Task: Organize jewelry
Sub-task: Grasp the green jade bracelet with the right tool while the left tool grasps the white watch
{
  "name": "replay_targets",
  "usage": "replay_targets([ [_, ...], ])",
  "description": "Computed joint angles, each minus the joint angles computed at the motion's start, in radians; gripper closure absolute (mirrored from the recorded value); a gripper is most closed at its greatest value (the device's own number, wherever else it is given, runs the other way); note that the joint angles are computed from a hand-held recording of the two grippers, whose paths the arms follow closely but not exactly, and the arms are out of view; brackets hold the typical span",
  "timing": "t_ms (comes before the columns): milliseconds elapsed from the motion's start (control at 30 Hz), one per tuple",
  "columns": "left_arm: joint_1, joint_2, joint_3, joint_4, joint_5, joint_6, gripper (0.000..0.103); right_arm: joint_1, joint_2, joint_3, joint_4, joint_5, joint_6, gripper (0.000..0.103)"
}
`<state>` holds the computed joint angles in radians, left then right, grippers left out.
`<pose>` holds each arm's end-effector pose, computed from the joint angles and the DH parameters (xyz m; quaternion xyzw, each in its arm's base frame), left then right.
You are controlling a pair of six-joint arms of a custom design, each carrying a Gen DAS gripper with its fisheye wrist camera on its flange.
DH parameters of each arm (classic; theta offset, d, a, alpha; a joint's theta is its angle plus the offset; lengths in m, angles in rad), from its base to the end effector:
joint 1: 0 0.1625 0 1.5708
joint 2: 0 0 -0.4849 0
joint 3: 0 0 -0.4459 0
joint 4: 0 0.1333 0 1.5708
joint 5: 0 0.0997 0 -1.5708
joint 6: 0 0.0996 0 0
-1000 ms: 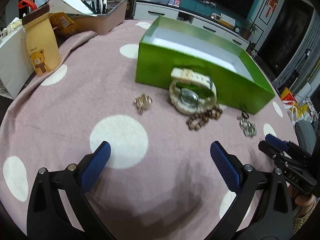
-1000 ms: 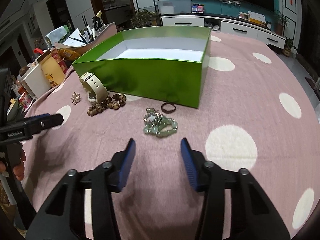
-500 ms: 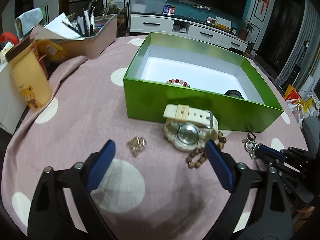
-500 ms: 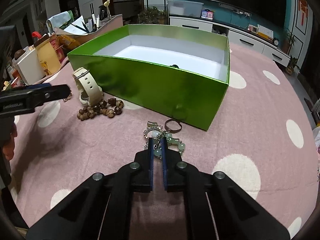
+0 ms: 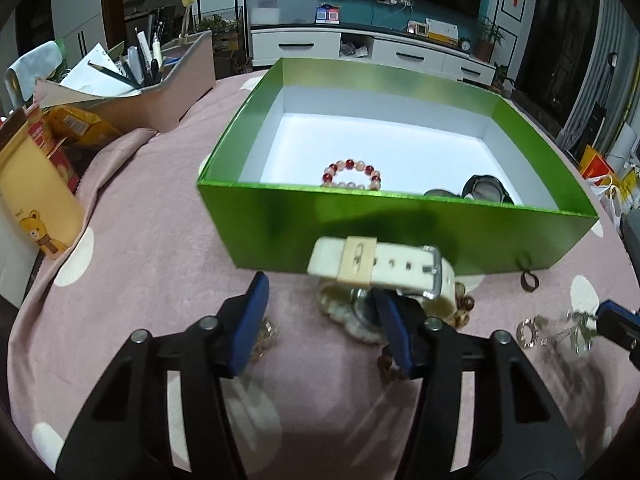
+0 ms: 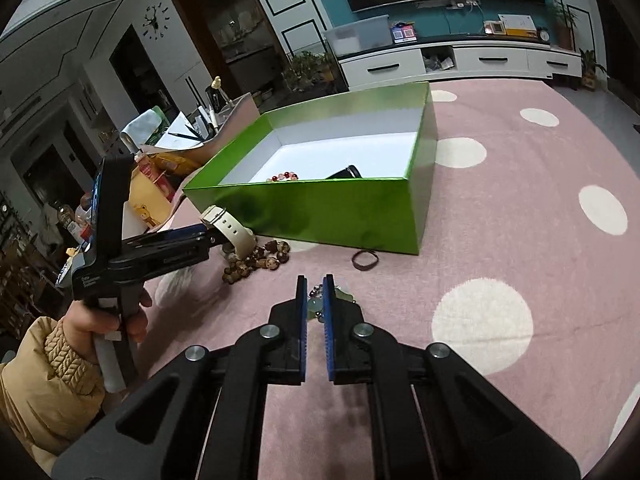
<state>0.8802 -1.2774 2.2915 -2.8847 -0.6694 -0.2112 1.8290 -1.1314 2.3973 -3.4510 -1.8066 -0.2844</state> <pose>-0.1487 -0.5119 0.2185 0.1481 0.8800 -0.3087 0.3291 0.2283 -0.4335 0.1543 0.2194 -0.9215 0.2987 0.1160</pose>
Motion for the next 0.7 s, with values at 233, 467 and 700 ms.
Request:
replay_targets([
  [233,-0.003,0.017,-0.012,-0.011,-0.008,0.003,0.082,-0.016,-0.027,0.013,0.007,0.053,0.026,0.096],
  [467,0.001,-0.006,-0.004,-0.006,-0.029,-0.003,0.096,-0.016,-0.039,0.017,0.008,0.058,0.030,0.096],
  [700,-0.018,-0.040,0.014,0.015,-0.035,-0.022,0.096,-0.010,-0.048,0.020,0.001,0.060,0.037,0.096],
])
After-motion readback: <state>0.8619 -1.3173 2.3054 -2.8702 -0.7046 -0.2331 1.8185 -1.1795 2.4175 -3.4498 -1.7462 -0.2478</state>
